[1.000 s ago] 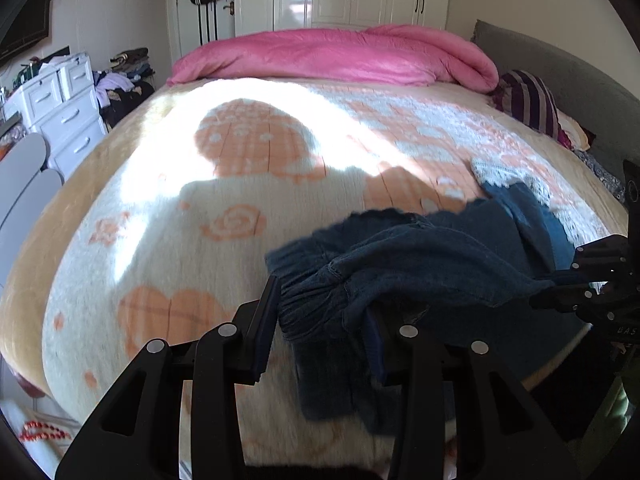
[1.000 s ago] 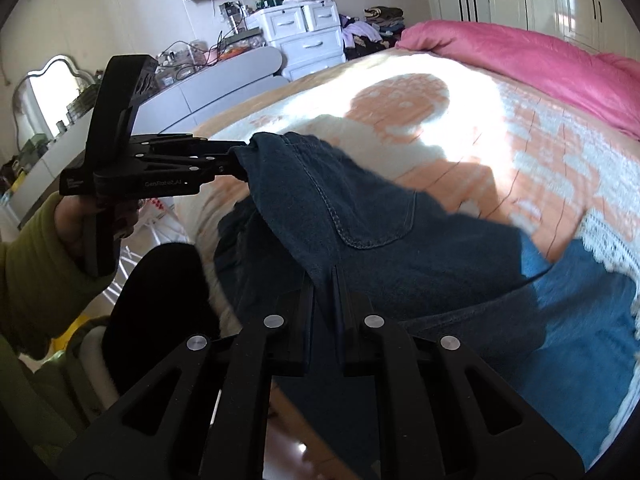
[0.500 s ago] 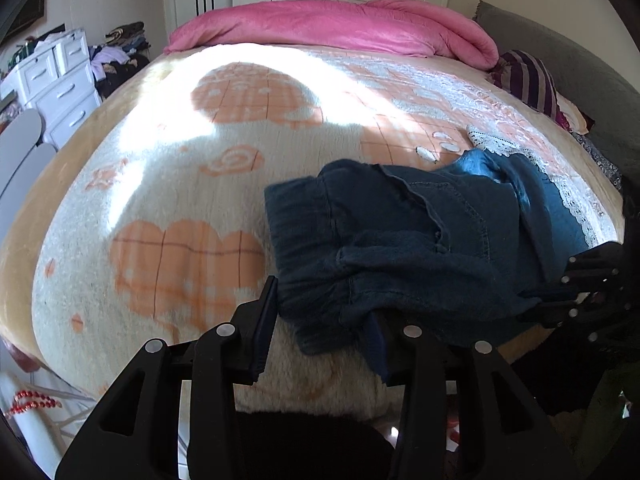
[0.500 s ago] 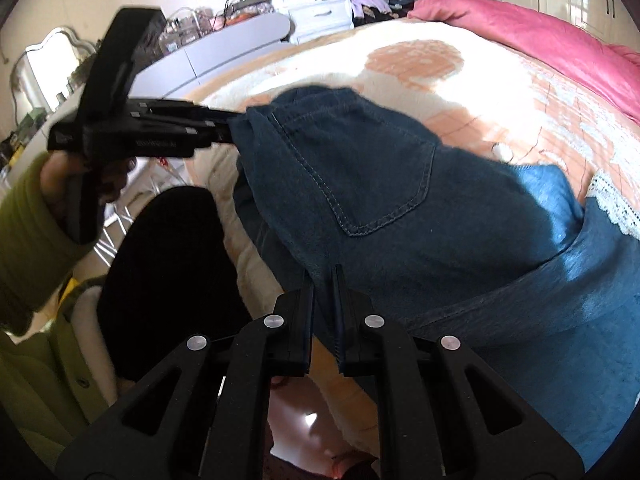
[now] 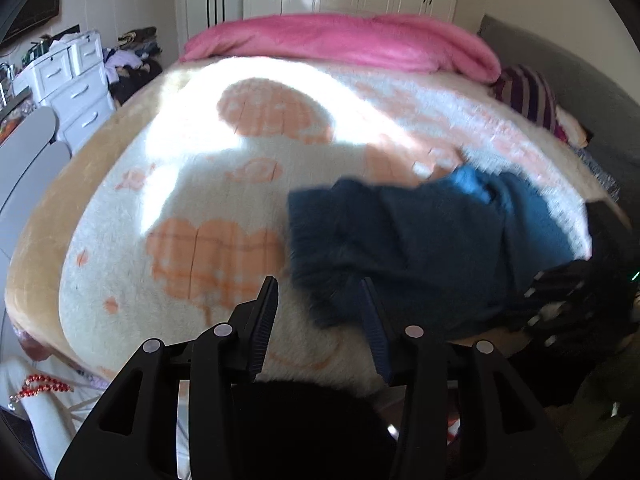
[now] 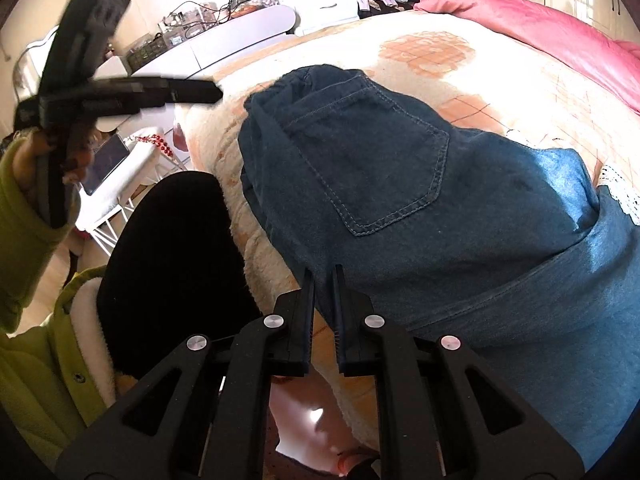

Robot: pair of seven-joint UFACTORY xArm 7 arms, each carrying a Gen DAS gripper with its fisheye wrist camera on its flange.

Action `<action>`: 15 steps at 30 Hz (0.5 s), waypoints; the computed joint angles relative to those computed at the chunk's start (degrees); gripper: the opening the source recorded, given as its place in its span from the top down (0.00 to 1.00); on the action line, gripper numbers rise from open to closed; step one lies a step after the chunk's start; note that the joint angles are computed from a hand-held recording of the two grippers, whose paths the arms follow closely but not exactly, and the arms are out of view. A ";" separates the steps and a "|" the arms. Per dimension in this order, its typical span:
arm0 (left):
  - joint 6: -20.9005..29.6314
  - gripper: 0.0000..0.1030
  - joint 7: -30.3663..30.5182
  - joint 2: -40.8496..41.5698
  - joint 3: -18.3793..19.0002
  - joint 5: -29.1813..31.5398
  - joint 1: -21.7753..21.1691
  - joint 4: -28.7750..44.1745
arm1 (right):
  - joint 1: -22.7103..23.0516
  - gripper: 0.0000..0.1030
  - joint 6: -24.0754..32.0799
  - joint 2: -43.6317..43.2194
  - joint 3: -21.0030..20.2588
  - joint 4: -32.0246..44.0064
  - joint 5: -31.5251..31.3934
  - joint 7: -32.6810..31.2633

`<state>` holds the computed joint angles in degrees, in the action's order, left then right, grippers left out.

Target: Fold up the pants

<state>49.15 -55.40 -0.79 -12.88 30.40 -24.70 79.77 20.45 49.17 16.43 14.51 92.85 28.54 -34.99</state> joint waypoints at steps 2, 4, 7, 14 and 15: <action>-1.29 0.60 1.14 1.85 -0.08 0.20 -0.23 2.30 | -0.29 0.94 0.38 0.10 0.14 0.11 0.80 -0.10; -1.94 0.60 1.99 4.37 0.21 -0.19 -0.90 4.85 | -0.22 0.94 0.41 0.15 0.08 0.27 0.68 0.02; -2.78 0.60 4.09 9.01 1.09 -1.26 -2.49 8.60 | -0.24 0.94 0.73 -0.08 0.02 0.14 0.69 0.24; 2.32 0.60 6.30 13.41 3.84 -3.39 -6.14 10.25 | -0.66 0.92 2.47 -1.57 -0.33 -0.15 0.59 0.57; 2.05 0.60 6.25 13.14 3.98 -3.16 -6.33 9.77 | -0.95 0.92 2.39 -2.04 -0.29 -0.22 1.51 0.20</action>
<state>51.20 -49.15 12.35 -8.90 27.24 -31.03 89.54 19.50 51.56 14.39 14.22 92.63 30.05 -34.78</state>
